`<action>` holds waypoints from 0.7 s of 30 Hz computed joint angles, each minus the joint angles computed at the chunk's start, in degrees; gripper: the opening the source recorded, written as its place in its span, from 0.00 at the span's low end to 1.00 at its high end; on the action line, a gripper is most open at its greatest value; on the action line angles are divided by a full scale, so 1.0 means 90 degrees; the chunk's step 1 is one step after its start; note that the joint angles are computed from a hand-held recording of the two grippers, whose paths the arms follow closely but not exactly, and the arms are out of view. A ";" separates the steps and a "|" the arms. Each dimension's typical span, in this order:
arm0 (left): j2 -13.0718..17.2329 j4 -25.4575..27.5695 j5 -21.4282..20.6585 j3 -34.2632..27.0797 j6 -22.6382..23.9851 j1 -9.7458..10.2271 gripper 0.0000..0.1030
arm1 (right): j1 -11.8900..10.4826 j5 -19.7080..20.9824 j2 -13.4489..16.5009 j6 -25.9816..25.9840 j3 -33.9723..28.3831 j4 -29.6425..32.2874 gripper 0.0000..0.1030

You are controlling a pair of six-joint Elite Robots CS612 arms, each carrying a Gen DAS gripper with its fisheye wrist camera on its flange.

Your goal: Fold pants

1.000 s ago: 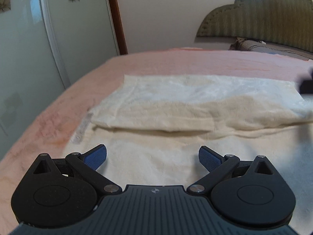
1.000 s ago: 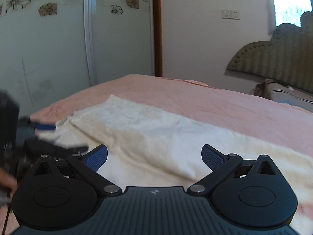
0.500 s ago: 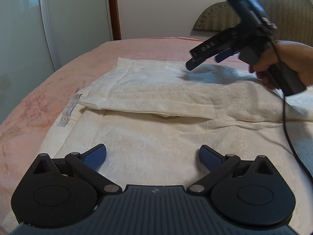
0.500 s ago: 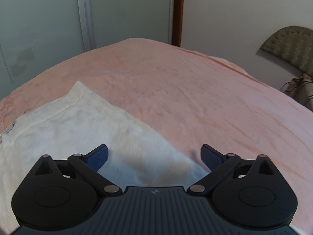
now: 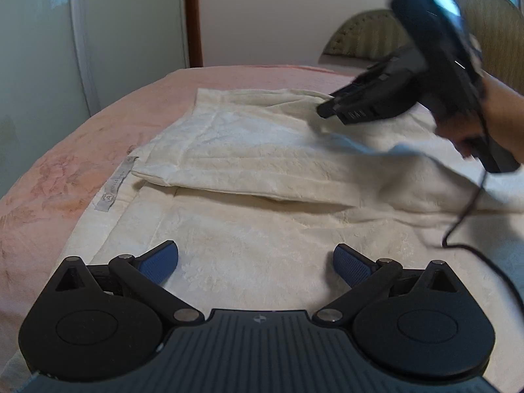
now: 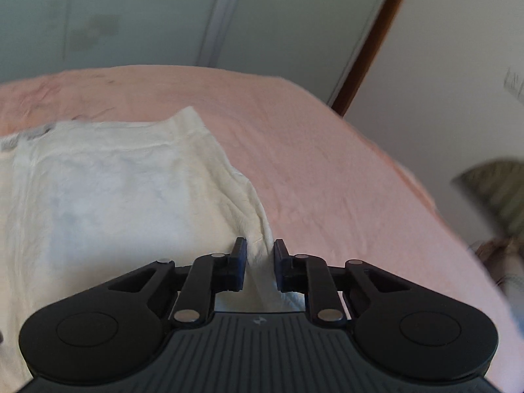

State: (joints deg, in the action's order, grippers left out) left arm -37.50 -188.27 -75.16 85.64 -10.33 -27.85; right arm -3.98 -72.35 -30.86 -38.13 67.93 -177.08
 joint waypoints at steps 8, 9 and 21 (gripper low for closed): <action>-0.0023 -0.1435 -0.0517 0.0193 -0.1833 0.0300 0.99 | 0.0049 0.0133 -0.0777 -0.1020 0.1683 -0.1696 0.14; -0.0019 -0.1597 -0.0689 0.0191 -0.2015 0.0344 0.99 | 0.0049 0.0154 -0.0868 -0.1194 0.1899 -0.1828 0.14; 0.0632 0.0341 -0.2600 -0.1798 -0.4190 0.0940 0.97 | 0.0080 0.0330 -0.0888 -0.1118 0.2274 -0.2299 0.12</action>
